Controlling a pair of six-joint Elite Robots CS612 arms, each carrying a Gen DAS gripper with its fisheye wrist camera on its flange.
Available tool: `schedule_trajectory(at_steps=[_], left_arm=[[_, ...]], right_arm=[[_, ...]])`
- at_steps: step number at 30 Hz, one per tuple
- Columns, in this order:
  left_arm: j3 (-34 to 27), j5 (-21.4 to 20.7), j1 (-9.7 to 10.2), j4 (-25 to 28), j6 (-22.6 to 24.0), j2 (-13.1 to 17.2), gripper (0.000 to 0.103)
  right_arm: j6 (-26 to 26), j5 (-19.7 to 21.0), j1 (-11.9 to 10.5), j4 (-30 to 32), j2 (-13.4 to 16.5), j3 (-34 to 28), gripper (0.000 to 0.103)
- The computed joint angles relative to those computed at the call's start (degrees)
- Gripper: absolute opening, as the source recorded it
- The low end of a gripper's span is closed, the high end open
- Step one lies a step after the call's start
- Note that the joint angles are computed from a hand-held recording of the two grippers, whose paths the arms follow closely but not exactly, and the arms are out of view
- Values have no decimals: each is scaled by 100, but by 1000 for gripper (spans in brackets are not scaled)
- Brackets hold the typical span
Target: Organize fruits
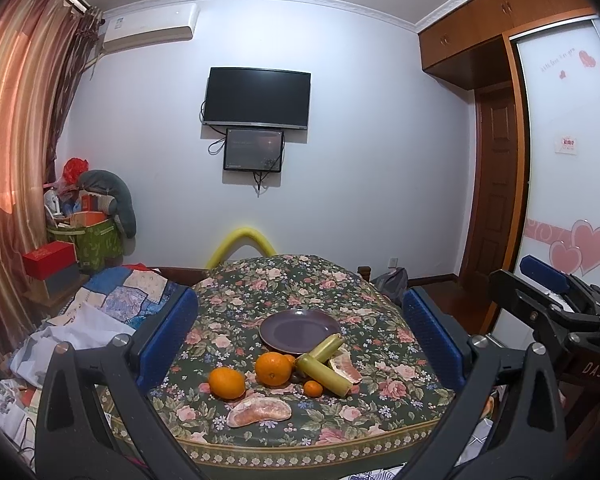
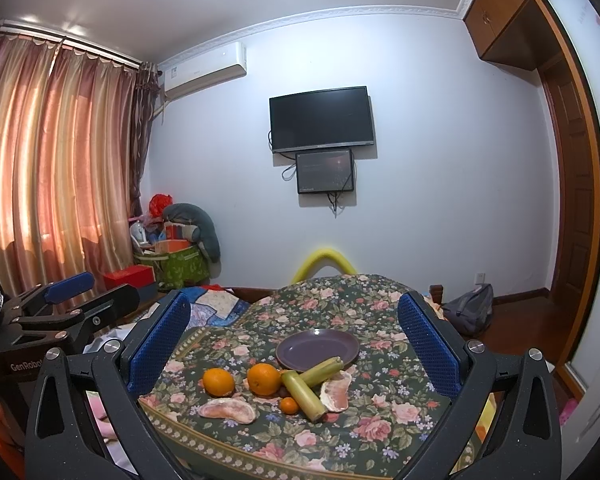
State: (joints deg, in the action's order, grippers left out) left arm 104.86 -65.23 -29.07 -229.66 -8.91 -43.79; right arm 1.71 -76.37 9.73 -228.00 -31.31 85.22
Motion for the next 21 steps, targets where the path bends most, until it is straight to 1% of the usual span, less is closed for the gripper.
schedule_trajectory(at_steps=[21], left_arm=[[-38, -4, 19, 83, -5, 9, 103]], right_arm=[[-22, 1, 4, 14, 13, 5, 103]])
